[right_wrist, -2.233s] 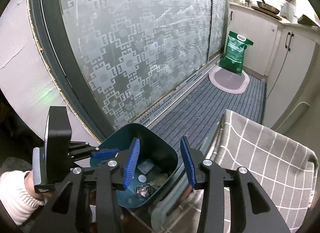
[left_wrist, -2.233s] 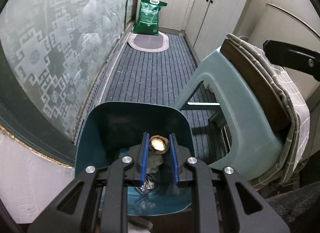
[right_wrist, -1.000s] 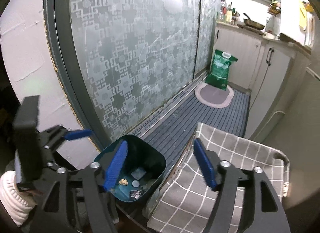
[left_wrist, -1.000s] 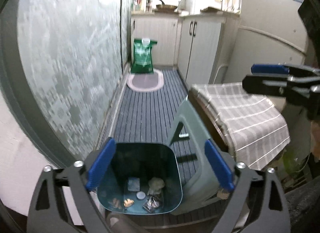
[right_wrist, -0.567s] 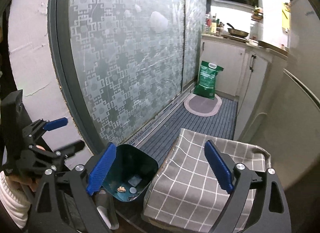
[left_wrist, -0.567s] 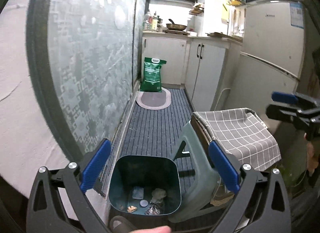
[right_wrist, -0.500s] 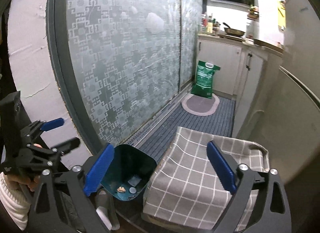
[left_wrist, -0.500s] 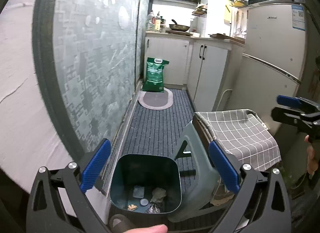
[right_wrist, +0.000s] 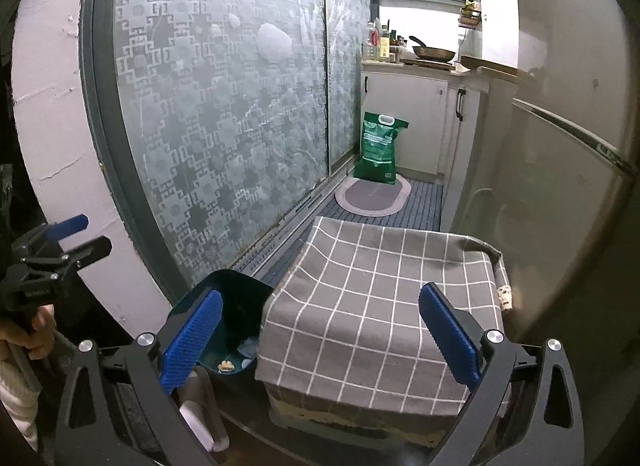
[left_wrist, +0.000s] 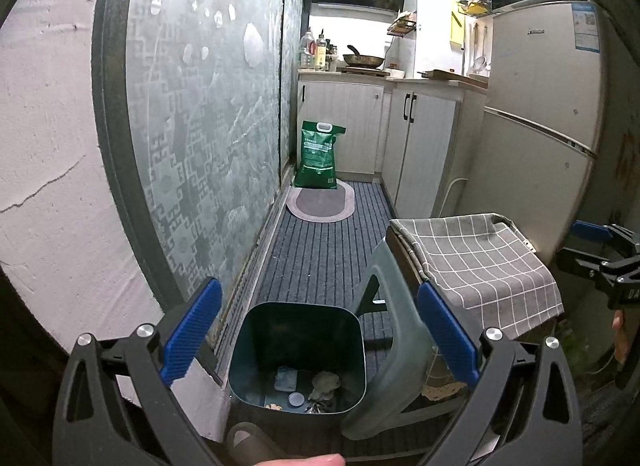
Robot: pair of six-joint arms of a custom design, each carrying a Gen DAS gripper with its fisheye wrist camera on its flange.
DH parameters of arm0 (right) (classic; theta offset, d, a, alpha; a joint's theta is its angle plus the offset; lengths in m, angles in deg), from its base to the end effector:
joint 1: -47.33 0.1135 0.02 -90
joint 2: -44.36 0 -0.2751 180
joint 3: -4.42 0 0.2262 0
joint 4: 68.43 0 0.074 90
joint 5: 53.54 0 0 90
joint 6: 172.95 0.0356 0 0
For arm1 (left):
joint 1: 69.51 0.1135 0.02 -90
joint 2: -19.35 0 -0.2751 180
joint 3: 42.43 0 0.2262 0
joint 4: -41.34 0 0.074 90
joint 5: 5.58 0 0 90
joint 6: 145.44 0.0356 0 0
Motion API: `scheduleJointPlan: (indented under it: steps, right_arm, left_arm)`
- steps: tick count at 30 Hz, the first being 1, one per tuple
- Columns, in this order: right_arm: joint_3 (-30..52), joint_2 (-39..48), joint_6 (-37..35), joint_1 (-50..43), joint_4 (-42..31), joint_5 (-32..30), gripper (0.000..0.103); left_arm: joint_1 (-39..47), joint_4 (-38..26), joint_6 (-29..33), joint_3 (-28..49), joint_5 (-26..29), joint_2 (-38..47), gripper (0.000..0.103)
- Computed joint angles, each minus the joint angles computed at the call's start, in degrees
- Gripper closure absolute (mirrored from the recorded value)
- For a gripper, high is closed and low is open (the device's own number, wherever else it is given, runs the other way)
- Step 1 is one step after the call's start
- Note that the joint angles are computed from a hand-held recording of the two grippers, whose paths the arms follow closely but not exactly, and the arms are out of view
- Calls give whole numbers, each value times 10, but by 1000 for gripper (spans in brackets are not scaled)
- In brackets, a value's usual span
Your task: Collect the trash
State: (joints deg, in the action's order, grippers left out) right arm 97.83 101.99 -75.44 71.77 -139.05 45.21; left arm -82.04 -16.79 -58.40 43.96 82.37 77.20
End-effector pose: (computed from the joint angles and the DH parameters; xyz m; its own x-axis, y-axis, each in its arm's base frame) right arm 0.1350 0.0554 0.4157 -0.5542 -0.1100 -0.8251 -0.2247 0.9742 0.0211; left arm 0.1639 -0.0351 0.4004 -0.4910 0.0563 -0.8693 0.1613 0.9865 -0.0273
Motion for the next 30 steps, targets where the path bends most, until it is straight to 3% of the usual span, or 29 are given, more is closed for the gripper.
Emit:
scheduleJointPlan:
  steps: [9, 30]
  right_arm:
    - [-24, -1, -13, 5, 9, -6, 4]
    - [-29, 0, -13, 9, 11, -11, 3]
  left_arm:
    - [-34, 7, -7, -11, -29, -1, 3]
    - [-19, 1, -13, -6, -21, 1, 3]
